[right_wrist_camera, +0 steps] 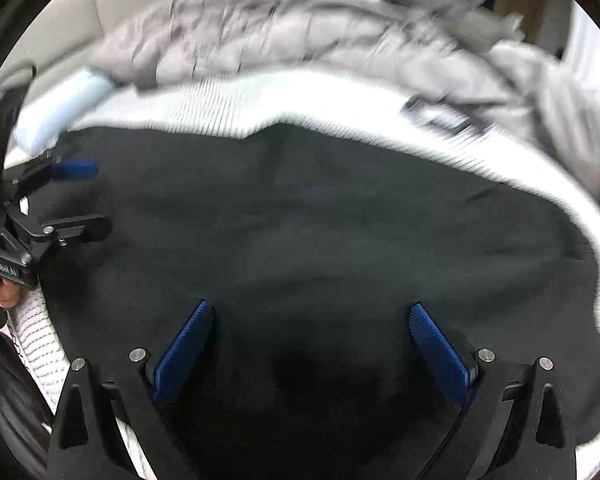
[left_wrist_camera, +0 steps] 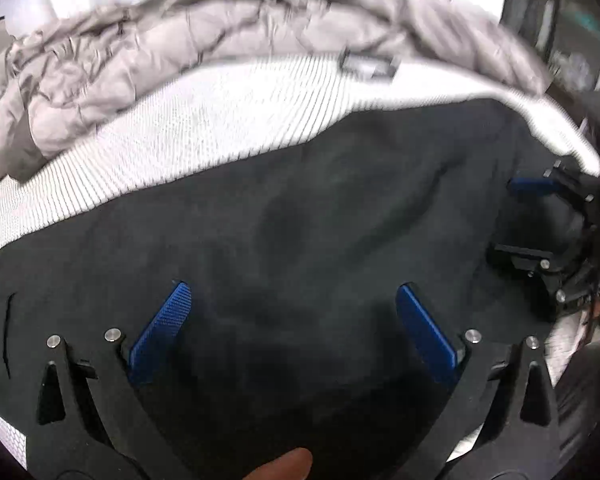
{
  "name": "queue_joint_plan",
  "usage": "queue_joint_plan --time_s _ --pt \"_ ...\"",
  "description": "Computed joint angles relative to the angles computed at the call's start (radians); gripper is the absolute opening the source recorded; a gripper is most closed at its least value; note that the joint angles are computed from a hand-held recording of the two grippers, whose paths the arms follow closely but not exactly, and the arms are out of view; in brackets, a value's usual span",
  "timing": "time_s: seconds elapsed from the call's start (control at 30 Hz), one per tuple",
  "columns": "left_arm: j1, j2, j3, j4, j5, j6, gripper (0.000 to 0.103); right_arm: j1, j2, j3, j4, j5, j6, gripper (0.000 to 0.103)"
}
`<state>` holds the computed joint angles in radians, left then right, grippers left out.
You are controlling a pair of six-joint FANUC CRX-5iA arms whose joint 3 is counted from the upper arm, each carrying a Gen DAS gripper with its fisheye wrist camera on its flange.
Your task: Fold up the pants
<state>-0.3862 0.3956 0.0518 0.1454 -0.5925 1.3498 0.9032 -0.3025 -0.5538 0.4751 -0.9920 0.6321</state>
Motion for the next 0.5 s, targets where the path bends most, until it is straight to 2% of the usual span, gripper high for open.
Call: queue_joint_plan --time_s 0.03,0.07,0.13,0.17,0.2,0.23,0.27,0.33,0.47,0.5 --pt "0.005 0.027 0.033 -0.012 -0.049 0.021 0.102 -0.005 0.019 0.002 0.003 -0.009 0.041 0.100" --pt "0.022 0.039 0.025 0.029 -0.058 0.005 0.102 -0.010 0.003 -0.016 0.023 -0.008 0.043 0.100" --pt "0.050 0.019 -0.061 0.176 0.016 -0.129 0.102 -0.034 -0.056 -0.057 0.078 -0.060 -0.029 0.100" --pt "0.056 0.012 -0.078 0.195 0.027 -0.156 0.102 -0.042 -0.071 -0.077 0.116 -0.110 -0.078 0.100" --pt "0.057 0.007 -0.087 0.190 0.034 -0.161 0.102 -0.055 -0.077 -0.106 0.175 -0.208 -0.147 0.100" --pt "0.057 0.003 -0.097 0.192 0.046 -0.168 0.102 -0.075 -0.087 -0.133 0.205 -0.266 -0.186 0.100" --pt "0.055 0.001 -0.100 0.184 0.054 -0.163 0.102 -0.113 -0.116 -0.159 0.205 -0.281 -0.208 0.100" --pt "0.053 0.006 -0.086 0.153 0.043 -0.138 0.102 -0.180 -0.191 -0.180 0.160 -0.237 -0.219 0.100" --pt "0.048 0.003 -0.023 0.058 -0.044 -0.022 0.102 -0.141 -0.196 -0.172 0.199 -0.292 -0.243 0.101" --pt "0.051 -0.018 -0.040 0.059 -0.037 -0.021 0.102 -0.120 -0.197 -0.170 0.218 -0.307 -0.238 0.101"
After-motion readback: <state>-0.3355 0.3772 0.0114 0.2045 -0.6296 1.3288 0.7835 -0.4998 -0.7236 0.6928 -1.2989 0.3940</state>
